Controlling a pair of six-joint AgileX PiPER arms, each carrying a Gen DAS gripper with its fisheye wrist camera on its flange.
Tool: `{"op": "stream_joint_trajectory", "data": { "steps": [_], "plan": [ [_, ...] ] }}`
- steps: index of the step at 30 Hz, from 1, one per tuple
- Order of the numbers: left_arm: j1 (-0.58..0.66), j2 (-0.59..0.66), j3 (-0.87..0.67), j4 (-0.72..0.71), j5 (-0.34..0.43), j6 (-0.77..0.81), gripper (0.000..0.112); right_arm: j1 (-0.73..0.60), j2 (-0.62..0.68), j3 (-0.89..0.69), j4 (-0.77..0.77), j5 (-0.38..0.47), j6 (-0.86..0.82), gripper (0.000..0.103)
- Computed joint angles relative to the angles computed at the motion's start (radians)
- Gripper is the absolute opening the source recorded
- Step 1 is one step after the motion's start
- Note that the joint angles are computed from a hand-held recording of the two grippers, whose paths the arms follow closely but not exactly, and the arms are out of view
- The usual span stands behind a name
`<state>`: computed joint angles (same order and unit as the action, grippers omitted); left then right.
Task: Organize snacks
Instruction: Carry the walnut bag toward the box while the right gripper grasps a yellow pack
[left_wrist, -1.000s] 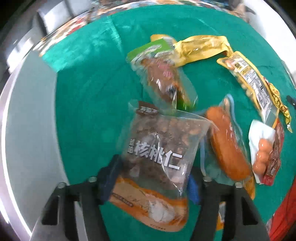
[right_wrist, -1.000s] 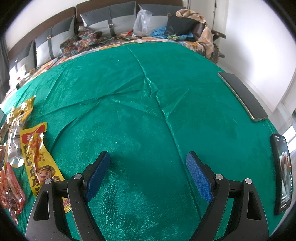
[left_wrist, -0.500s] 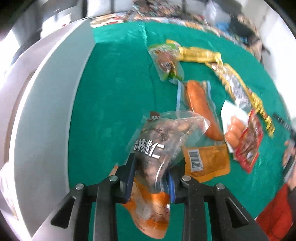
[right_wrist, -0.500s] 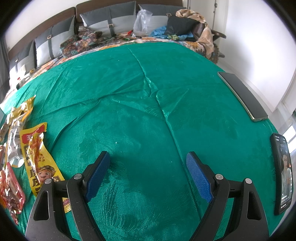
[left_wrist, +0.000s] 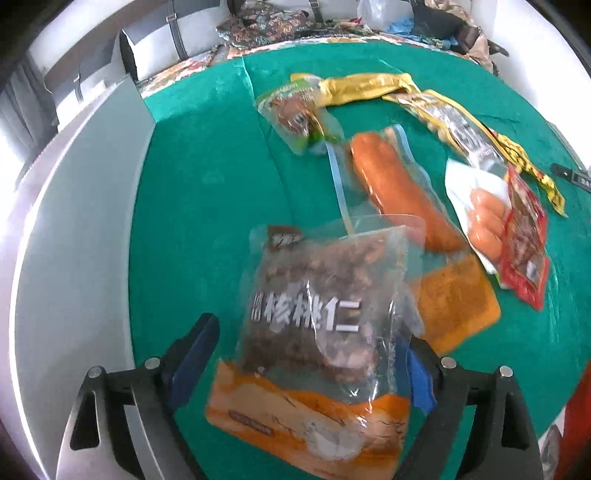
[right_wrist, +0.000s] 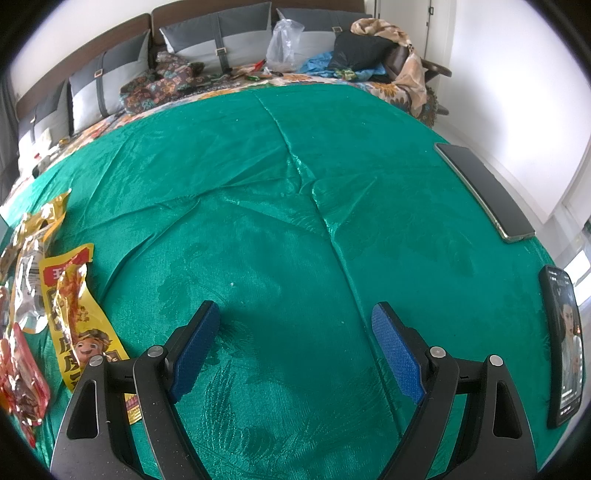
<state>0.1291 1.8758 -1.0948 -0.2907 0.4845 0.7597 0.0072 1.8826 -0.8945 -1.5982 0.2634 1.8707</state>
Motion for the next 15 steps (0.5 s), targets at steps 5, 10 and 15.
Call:
{"op": "stream_joint_trajectory", "data": {
  "steps": [5, 10, 15],
  "plan": [
    [0.025, -0.018, 0.006, -0.095, -0.024, 0.032, 0.028, 0.0, 0.001, 0.0, -0.004, 0.0, 0.004, 0.087],
    [0.088, -0.081, 0.044, -0.258, 0.001, 0.13, 0.016, -0.001, 0.002, 0.0, -0.007, 0.0, 0.007, 0.087],
    [0.168, -0.124, 0.084, -0.436, 0.028, 0.248, 0.016, -0.017, -0.002, 0.005, -0.078, -0.037, 0.057, 0.087]
  ]
}}
